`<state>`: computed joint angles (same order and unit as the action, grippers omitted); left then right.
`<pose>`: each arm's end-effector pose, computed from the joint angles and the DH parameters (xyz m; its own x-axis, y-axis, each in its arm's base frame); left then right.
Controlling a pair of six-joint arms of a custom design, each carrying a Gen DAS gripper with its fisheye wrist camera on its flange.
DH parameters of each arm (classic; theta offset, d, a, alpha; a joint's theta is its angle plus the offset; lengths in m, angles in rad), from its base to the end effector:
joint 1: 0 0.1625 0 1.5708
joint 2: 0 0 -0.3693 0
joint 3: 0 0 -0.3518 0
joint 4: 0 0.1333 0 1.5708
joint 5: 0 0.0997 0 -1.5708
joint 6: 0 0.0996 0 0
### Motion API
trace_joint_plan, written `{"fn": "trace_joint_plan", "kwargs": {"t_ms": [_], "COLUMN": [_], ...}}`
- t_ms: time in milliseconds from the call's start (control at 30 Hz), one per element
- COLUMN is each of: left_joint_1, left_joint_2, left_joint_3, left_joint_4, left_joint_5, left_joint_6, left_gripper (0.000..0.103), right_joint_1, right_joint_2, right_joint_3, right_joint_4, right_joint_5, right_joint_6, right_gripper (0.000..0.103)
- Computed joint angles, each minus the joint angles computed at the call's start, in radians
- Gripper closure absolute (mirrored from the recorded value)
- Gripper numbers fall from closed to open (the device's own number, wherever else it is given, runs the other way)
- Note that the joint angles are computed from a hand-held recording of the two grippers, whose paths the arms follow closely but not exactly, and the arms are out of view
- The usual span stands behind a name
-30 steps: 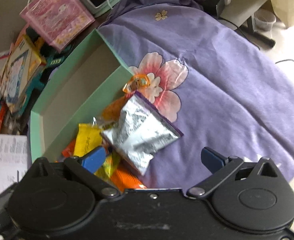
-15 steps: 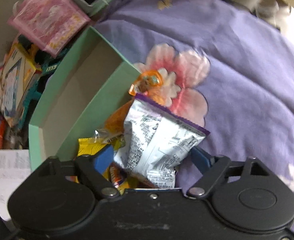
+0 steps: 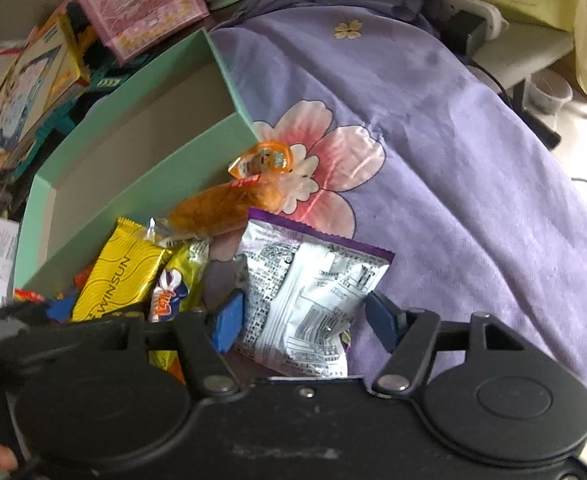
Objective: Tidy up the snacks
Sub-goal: 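Grasp the yellow WINSUN pack with the left gripper while the right gripper grasps the silver-purple bag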
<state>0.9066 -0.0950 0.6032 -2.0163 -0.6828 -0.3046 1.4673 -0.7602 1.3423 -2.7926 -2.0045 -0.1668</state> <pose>-0.3092 -0.7365 -0.0426 -0.6299 0.1719 -0.7574 0.4469 0.8778 -0.1724 0.0191 -0.7012 0.2106 -0.8782 0.2060 0.4316 -0.0638 0.8439 -0.5327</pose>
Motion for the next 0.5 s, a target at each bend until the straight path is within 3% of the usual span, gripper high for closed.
{"fn": "trace_joint_plan", "kwargs": {"t_ms": [67,167,233,333,367,500], "left_joint_1": [-0.001,0.003,0.007,0.013,0.013,0.008], "left_joint_2": [-0.018,-0.052,-0.073,-0.084,-0.083,-0.097], "left_joint_3": [0.033,0.085,0.114,0.123,0.124,0.158], "left_joint_4": [-0.031,-0.049,-0.056,-0.043,-0.045,-0.084], "left_joint_5": [-0.012,-0.024,-0.028,-0.038,-0.035,-0.028], "left_joint_6": [-0.004,-0.030,-0.056,-0.083,-0.083,-0.064], "left_gripper": [0.047,0.047,0.046,0.044,0.044,0.048], "right_joint_1": [-0.003,0.001,0.003,0.011,0.013,0.014], "right_joint_2": [-0.019,-0.008,0.004,0.029,0.035,0.008], "right_joint_3": [0.027,0.037,0.046,0.066,0.067,0.086], "right_joint_4": [-0.010,-0.047,-0.076,-0.170,-0.188,-0.160], "right_joint_5": [0.006,-0.009,-0.027,-0.060,-0.063,-0.024], "right_joint_6": [0.002,0.019,0.023,-0.017,-0.044,-0.054], "right_gripper": [0.029,0.006,0.006,0.022,0.041,0.044]}}
